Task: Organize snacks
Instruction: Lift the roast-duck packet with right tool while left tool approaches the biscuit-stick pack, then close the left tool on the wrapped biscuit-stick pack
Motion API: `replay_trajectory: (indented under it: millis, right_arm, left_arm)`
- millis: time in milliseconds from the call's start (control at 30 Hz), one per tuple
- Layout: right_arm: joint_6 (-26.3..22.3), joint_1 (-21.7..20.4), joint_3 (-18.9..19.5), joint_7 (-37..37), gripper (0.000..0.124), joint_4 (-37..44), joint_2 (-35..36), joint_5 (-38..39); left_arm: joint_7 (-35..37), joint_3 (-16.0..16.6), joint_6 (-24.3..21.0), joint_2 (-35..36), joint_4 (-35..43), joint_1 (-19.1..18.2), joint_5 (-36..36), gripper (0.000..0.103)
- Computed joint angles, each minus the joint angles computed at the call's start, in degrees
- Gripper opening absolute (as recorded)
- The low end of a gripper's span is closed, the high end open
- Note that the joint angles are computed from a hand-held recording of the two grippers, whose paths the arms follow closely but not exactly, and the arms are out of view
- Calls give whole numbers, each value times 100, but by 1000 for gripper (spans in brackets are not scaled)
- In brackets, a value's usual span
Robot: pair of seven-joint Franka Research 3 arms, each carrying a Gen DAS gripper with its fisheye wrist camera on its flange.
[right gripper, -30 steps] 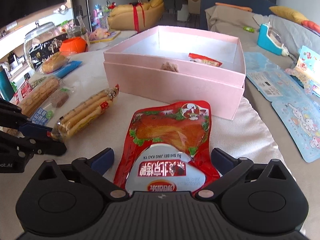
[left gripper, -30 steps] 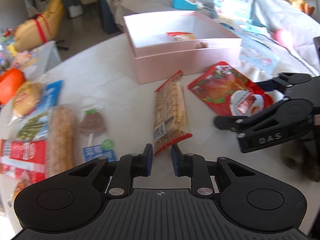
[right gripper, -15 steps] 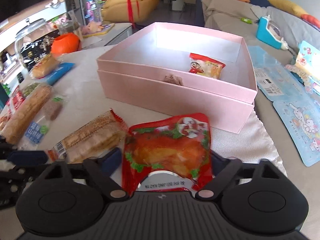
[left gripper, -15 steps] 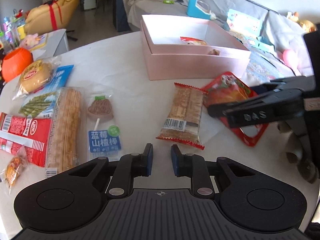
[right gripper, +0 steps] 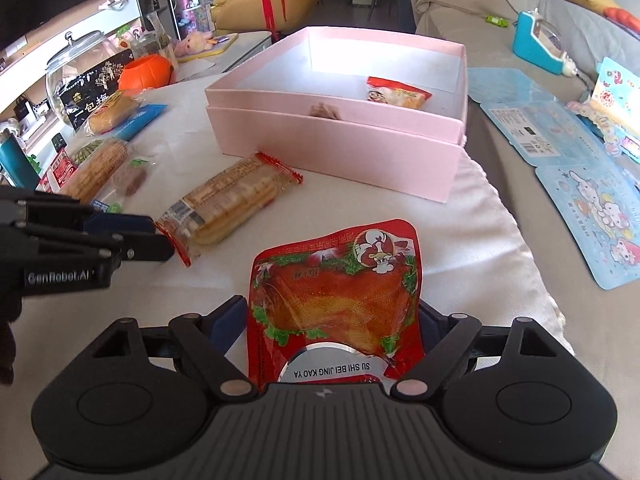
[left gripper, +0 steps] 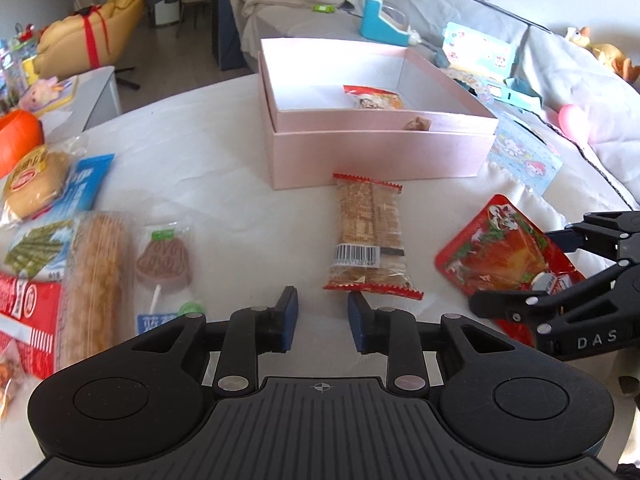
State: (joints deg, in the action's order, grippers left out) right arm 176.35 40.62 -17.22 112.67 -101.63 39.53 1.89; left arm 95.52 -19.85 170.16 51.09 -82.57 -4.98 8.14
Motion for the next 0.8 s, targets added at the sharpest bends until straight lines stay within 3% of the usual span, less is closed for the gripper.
replay_trajectory:
  millis: [233,433,600,700,733,800]
  right_arm:
    - [-25,179,-209,50,86,-10,35,-58]
    - [155,193,-226,29,87,-230,-52,-57]
    - [359,124,-146,-136,87,-535,-269,99]
    - [628,242,-297,-199,87,-790,-420,301]
    - [699,366,-442,-207,87,-856,-441,383]
    - [754,633,-758,-210,87,-925,-432,564]
  left_arm:
    - [-3,48,-373,292,621,-174,-33,33]
    - [246,-1,-431,-14,180,-79,-70,33]
    - [511,-269,-271,-498,-540,245,-212,33]
    - [755,-809,-111,-552,-703,671,-547,33]
    - [789,-921,-66,-485,-617,712,-637,33]
    - [678,-758,-92,-310,-245,450,-646,33]
